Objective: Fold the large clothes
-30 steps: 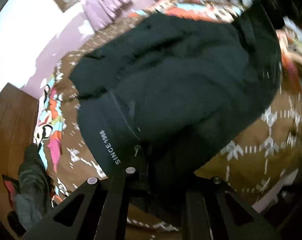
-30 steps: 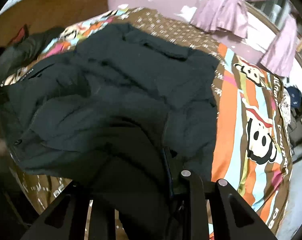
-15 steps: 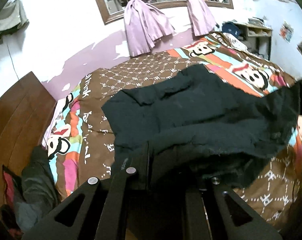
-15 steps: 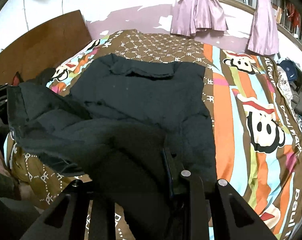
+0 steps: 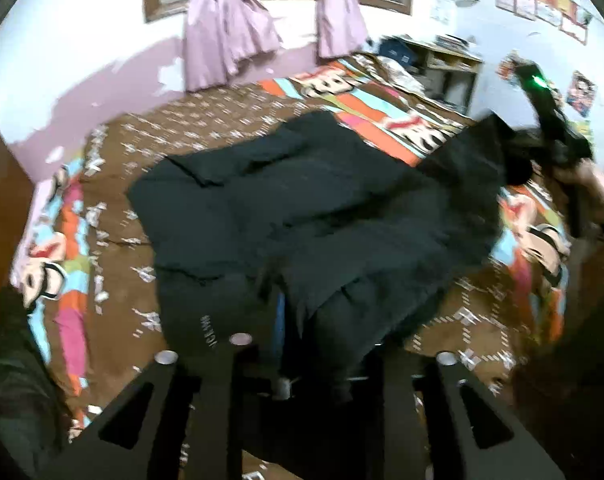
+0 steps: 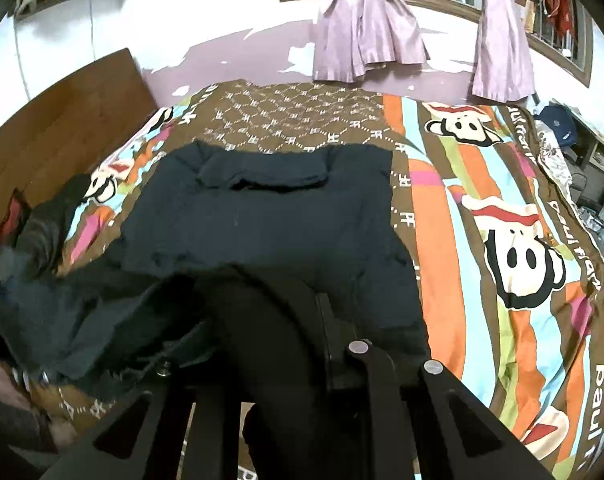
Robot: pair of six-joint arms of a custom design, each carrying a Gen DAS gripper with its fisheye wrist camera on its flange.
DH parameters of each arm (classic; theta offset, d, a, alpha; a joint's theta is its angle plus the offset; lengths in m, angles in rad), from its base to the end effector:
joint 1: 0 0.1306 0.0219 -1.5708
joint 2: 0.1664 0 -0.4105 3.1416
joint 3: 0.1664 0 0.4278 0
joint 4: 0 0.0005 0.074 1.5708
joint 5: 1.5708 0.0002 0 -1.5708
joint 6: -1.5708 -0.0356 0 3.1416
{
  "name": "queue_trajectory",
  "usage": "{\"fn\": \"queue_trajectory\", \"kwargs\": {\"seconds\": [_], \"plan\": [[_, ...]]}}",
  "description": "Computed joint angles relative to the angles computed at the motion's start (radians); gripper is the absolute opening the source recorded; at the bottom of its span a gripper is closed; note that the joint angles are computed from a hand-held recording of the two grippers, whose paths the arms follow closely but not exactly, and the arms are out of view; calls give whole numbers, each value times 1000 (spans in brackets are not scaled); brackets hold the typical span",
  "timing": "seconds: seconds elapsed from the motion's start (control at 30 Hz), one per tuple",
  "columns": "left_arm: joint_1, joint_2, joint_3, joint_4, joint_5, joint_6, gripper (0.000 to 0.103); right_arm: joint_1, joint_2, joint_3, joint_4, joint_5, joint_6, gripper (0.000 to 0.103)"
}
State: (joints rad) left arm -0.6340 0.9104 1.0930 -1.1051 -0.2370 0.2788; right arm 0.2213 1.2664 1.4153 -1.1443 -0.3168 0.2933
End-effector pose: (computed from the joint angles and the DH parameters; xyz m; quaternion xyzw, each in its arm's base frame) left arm 0.2571 -0.1793 0.4830 0.1292 0.9331 -0.0388 0.3333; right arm 0.4338 0.1084 0.5101 -0.2842 0.9043 0.1411 0.2855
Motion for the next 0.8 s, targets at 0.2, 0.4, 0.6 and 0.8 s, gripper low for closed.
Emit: {"fn": "queue_trajectory", "kwargs": {"seconds": [0.2, 0.4, 0.6, 0.8], "plan": [[-107, 32, 14, -30, 68, -14, 61, 36, 30, 39, 8, 29, -48, 14], [-256, 144, 17, -103, -18, -13, 62, 78, 35, 55, 19, 54, -49, 14], [-323, 244, -23, -150, -146, 42, 62, 79, 51, 75, 9, 36, -77, 14], [-380, 319, -85, -169, -397, 51, 62, 69, 44, 65, 6, 12, -63, 14]]}}
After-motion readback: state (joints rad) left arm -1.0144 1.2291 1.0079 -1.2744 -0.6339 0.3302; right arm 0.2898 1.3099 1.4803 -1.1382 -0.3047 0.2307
